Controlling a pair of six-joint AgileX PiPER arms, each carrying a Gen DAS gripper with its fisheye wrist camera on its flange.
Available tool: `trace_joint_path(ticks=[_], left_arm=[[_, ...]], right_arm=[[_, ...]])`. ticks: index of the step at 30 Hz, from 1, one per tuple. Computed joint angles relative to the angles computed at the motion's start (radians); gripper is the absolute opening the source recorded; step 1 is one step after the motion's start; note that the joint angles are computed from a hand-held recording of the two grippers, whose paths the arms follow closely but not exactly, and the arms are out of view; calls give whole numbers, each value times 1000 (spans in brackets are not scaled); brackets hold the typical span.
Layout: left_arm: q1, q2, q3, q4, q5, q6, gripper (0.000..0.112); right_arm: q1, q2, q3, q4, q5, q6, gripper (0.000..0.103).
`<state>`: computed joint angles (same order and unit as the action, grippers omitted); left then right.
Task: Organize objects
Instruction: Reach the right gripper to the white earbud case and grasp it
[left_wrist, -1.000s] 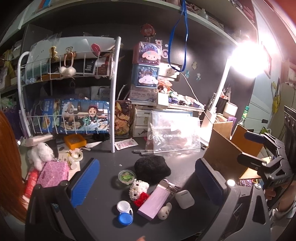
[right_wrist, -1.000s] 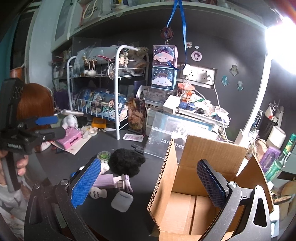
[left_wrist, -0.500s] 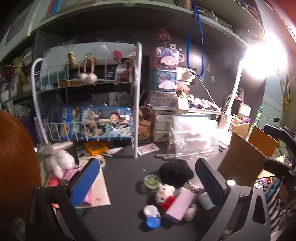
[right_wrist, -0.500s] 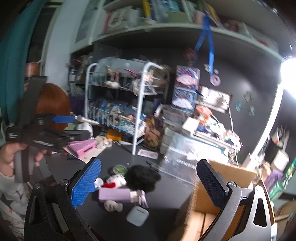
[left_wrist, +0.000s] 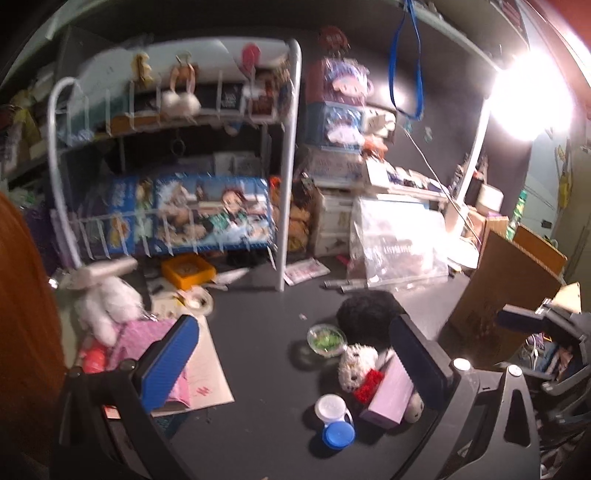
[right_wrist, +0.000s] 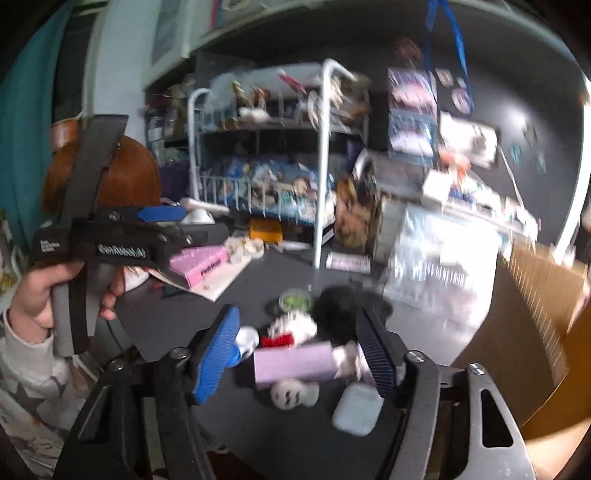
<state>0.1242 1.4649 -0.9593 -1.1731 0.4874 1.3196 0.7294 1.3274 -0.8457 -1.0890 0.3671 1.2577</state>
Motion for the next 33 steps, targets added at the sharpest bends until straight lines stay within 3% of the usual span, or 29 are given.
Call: trace_joint_path(ticks=[4, 8, 10, 13, 18, 20, 23, 33], left_arm=[[-32, 39, -4, 9, 4, 30, 103], [-45, 80, -31, 32, 55, 27, 103], [-57, 88, -30, 16, 65, 59, 103], [-79, 99, -39, 29, 64, 60, 103], [-94, 130, -84, 84, 121, 32, 103], [-99, 137, -94, 91, 137, 29, 103], [-109, 143, -110, 110, 169, 14, 103], [-117, 201, -245, 193, 458, -42, 102]], right_arm=[[-11, 39, 104, -216, 17, 366, 59], [-28, 96, 146, -271, 49, 514, 59], [-45, 125, 142, -271, 47, 523, 59], [-32, 188, 115, -256, 122, 497, 59], [-69, 245, 100, -240, 116, 496, 59], [-68, 246, 97, -249, 118, 490, 43], [-72, 244, 92, -233, 111, 470, 40], [-20, 161, 131, -364, 117, 537, 40]])
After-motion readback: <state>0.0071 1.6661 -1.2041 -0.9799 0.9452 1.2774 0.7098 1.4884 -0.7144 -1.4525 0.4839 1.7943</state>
